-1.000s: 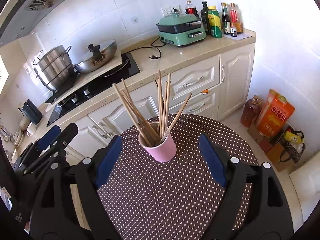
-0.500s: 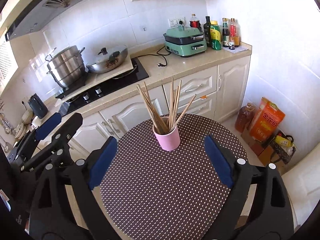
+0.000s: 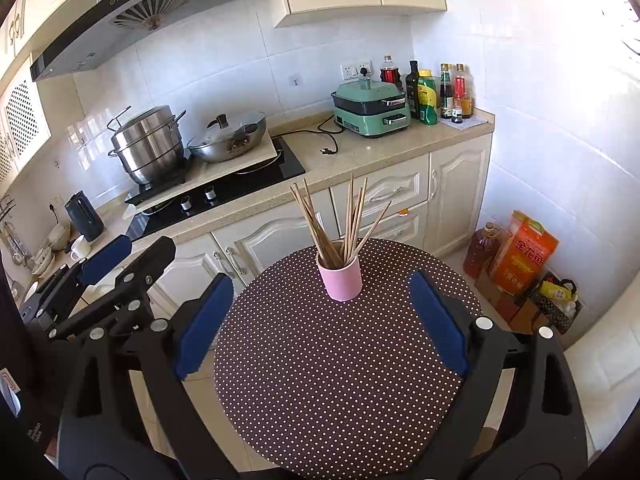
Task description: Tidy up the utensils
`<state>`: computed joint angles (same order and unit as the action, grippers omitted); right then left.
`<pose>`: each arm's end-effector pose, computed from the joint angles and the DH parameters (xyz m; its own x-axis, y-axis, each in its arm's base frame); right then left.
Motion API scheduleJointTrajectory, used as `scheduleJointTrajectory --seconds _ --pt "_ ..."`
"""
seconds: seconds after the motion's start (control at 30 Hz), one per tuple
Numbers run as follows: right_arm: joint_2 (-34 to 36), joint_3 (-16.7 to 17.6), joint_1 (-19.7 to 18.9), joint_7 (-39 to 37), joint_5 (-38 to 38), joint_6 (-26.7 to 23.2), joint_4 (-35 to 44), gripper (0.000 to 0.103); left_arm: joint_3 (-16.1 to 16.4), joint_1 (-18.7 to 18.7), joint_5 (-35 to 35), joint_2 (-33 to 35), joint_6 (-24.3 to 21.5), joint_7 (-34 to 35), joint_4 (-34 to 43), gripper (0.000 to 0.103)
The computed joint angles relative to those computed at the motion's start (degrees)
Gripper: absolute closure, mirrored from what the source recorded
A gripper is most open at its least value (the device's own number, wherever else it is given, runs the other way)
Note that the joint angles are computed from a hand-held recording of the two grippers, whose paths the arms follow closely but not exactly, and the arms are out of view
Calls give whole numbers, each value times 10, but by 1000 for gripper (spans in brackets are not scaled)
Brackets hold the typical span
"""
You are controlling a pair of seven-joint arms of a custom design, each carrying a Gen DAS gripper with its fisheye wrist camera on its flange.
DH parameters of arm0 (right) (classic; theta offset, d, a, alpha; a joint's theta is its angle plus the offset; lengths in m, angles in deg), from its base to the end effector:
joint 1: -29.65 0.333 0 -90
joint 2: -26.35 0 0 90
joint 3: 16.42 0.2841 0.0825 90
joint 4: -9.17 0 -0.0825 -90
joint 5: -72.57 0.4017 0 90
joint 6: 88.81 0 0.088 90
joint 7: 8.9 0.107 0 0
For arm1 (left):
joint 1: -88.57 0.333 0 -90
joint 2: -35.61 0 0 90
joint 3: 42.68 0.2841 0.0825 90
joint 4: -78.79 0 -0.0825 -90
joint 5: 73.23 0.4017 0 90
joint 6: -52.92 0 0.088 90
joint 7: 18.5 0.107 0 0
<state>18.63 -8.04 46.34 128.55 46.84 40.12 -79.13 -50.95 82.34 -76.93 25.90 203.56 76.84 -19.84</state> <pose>0.5136 0.2355 0.7695 -0.1503 -0.9684 -0.1989 -0.5631 0.2492 -0.7879 0.5502 -0.1497 0.7427 -0.2918 -0.9556 -0.0417 -0.4439 0.1739 -0.8790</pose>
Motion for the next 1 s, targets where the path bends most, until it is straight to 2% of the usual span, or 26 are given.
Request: scheduleJointTrajectory --seconds 0.37,1.0 --pt "-18 11 -1 56 -23 -14 -21 14 3 -6 -22 -6 -2 21 -5 48" --pt "-28 17 0 83 -26 -29 -32 14 5 -6 -29 -24 -5 24 -30 48"
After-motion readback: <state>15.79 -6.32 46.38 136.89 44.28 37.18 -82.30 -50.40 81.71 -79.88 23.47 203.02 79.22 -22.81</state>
